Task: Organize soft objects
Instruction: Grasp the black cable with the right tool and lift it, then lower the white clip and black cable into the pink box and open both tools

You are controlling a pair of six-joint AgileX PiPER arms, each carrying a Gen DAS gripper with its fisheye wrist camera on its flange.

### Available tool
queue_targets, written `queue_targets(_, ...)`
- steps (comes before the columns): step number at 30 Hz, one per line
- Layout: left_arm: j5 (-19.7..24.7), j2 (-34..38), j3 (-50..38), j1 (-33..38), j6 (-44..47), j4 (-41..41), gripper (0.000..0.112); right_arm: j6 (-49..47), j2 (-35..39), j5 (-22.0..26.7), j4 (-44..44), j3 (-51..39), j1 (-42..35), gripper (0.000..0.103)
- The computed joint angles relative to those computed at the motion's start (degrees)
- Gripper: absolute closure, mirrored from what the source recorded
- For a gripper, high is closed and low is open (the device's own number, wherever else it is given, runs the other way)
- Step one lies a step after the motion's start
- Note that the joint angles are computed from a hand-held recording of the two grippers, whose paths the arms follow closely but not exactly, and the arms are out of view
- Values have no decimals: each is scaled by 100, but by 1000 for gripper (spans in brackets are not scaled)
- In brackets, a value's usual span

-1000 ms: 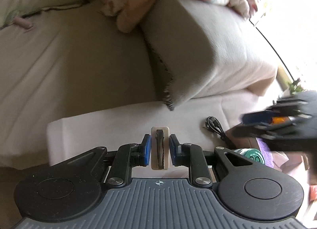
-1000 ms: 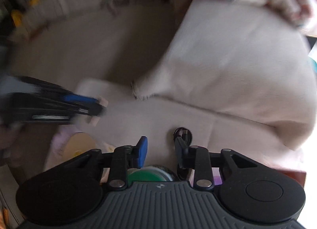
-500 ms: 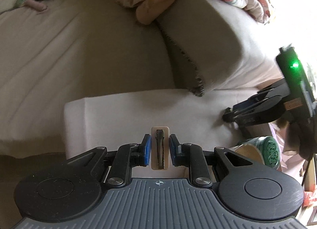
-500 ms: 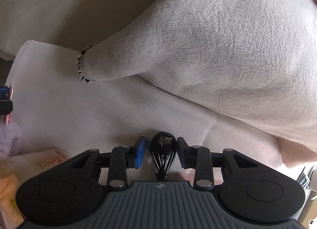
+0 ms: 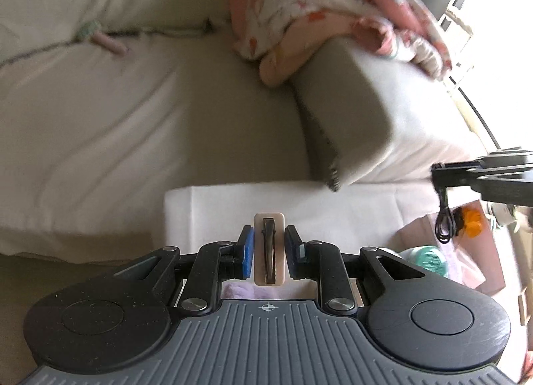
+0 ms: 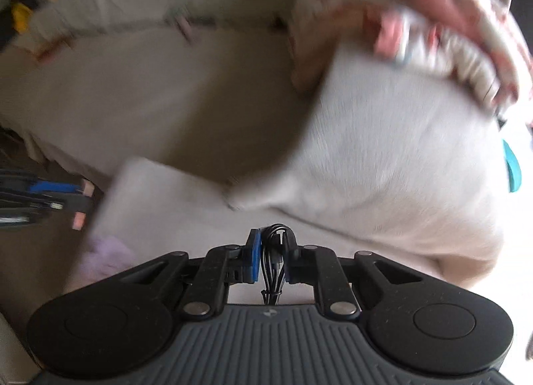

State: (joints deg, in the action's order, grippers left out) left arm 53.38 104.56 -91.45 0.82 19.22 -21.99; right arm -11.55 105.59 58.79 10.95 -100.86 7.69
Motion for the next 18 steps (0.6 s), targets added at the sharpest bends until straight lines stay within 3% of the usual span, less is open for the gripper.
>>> queue_targets(8,300,-989,-58,-872,-984,881,89,-1073,-2212,-301,948,1397,-531,90)
queue_targets(12,547,-1138,-388,-1611,-1423,1086,89,-1948,-3010,-60,1769,1899,-1512,90)
queue_targets(18,762,-647,-1004,-2776,-1904,1044,89,-3744,-3576,419,2949,2778,-3485,90)
